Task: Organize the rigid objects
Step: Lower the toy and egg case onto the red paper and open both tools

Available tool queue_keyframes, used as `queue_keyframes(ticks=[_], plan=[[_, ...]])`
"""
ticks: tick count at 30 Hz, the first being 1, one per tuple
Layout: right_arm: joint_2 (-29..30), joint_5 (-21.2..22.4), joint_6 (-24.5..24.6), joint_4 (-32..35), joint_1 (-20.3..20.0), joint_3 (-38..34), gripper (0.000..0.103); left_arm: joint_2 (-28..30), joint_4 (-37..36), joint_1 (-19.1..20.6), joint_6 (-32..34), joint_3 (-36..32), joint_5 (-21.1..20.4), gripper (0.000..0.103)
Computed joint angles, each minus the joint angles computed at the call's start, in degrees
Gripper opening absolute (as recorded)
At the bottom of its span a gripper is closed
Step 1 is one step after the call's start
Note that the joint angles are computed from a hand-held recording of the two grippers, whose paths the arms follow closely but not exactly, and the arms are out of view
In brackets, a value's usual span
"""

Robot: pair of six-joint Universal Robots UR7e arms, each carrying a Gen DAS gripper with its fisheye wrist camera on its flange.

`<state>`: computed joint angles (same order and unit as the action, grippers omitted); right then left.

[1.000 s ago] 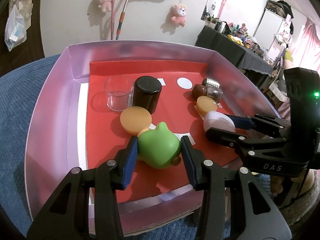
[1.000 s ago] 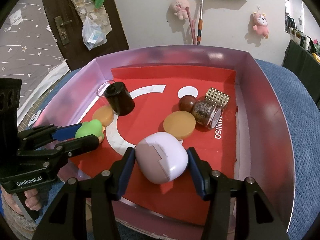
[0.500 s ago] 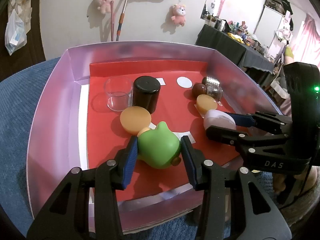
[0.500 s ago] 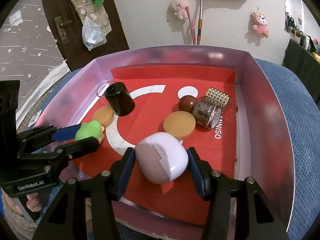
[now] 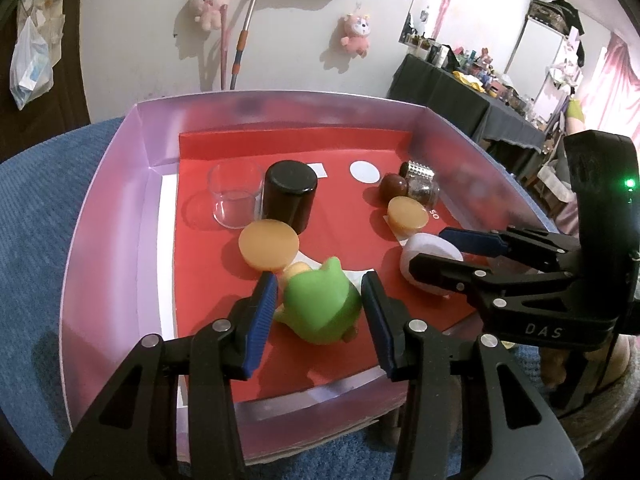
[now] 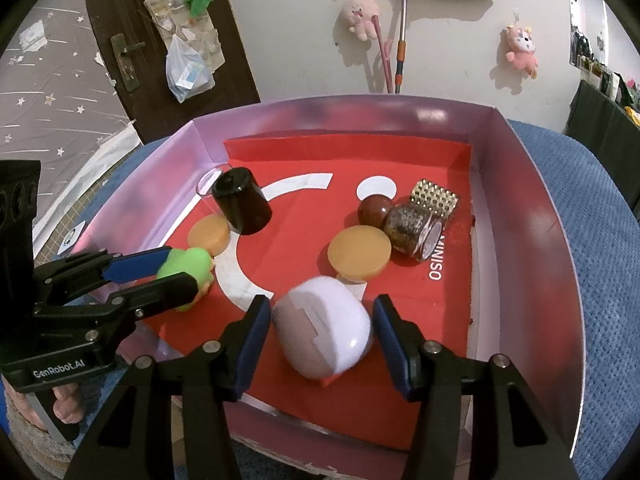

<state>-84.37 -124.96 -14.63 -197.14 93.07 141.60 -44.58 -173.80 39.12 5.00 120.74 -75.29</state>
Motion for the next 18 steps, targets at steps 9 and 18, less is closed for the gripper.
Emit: queue_keyframes(ticks=[9, 18], plan=[[-0.36, -0.16, 0.14, 0.10, 0.60, 0.28, 0.061, -0.50, -0.74, -0.71, -0.26, 0.71, 1.10, 0.042], [-1.40, -0.78, 0.17, -0.34, 1.92, 1.08, 0.067, -1.40, -2.21, -1.60, -0.39, 2.03, 2.18, 0.059]])
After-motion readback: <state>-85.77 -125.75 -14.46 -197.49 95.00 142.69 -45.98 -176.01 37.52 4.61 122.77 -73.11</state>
